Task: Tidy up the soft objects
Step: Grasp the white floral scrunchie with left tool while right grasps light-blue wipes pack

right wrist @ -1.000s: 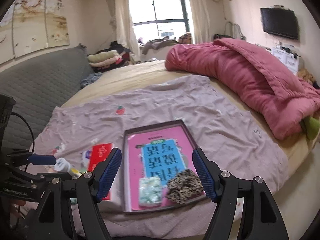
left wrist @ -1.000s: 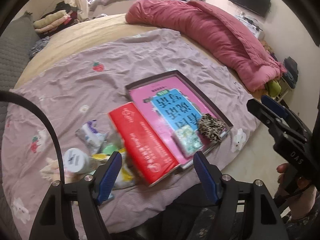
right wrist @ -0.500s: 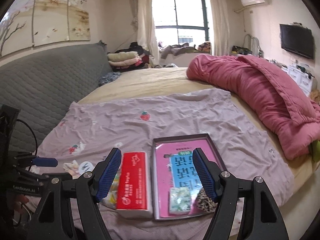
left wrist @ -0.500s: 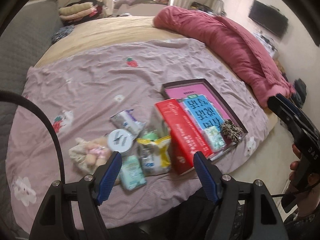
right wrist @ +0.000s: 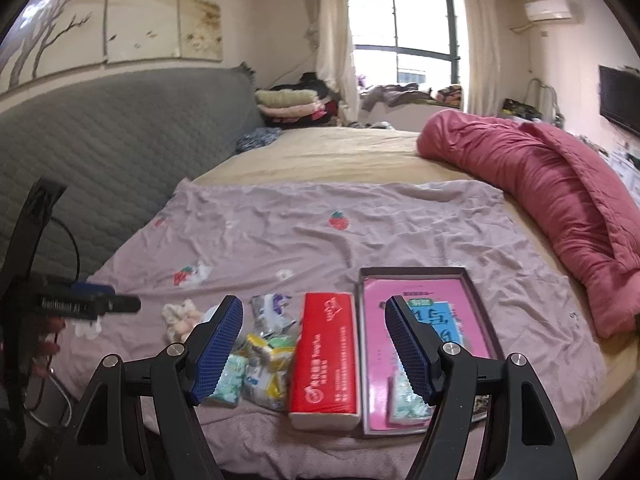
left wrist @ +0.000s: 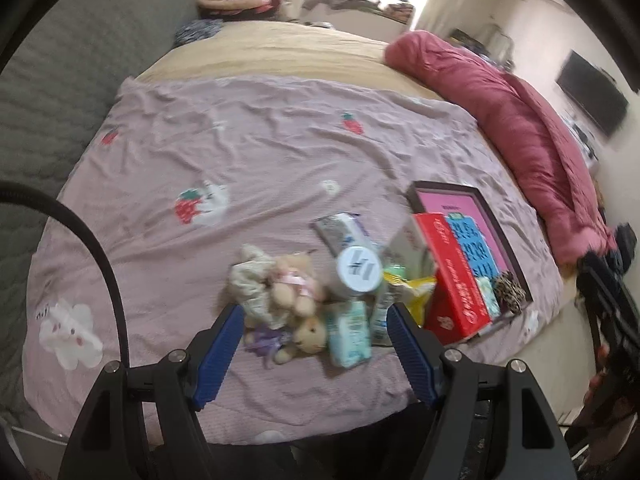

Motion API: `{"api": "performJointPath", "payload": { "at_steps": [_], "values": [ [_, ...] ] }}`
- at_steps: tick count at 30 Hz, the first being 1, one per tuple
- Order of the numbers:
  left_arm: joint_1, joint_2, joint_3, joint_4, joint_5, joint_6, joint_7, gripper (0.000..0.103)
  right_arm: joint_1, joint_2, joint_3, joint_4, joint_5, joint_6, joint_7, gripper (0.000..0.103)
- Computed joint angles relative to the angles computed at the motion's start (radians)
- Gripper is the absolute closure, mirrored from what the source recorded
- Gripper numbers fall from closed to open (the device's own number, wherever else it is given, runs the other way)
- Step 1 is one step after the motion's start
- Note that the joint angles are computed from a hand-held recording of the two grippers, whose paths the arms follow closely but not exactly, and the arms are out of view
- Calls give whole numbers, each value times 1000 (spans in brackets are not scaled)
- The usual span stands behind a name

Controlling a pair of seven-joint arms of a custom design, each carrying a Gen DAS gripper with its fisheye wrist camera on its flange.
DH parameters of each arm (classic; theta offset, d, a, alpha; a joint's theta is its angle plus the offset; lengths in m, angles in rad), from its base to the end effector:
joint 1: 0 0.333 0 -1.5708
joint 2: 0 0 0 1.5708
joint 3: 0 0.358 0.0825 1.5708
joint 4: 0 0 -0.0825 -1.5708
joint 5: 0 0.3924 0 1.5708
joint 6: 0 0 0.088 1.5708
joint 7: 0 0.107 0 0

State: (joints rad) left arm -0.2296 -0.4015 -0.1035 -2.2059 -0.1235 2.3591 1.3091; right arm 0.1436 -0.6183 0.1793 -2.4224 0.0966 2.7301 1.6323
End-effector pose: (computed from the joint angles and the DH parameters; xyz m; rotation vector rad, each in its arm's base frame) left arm 0.4397 -0.1628 0.6385 -1.9993 2.0230 -0.7597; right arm 0.3759 0.1443 0.6635 -1.7974 1.4539 -0.6754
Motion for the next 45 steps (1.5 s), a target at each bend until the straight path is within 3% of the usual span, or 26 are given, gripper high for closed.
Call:
{"api": "performJointPath", "payload": {
  "at_steps": [17,25,38,41,45],
  "values": [
    [47,5,43,-95,-35,7,-2,29,213,165,-19,-13,160,-22,-71,28],
    [56,58,32,-103,-41,37,5,29,215,254,11,-6,141,-15,-5,28],
    [106,216,25,-29,-89,78,0,30,225,317,5,13,97,1,14,28],
    [113,250,27,-7,-136,72,25,41,230,341,2,25,94,-6,18,28],
    [122,282,24,8,-224,71,65,47,234,369,-1,40,92,-10,29,28]
  ]
}}
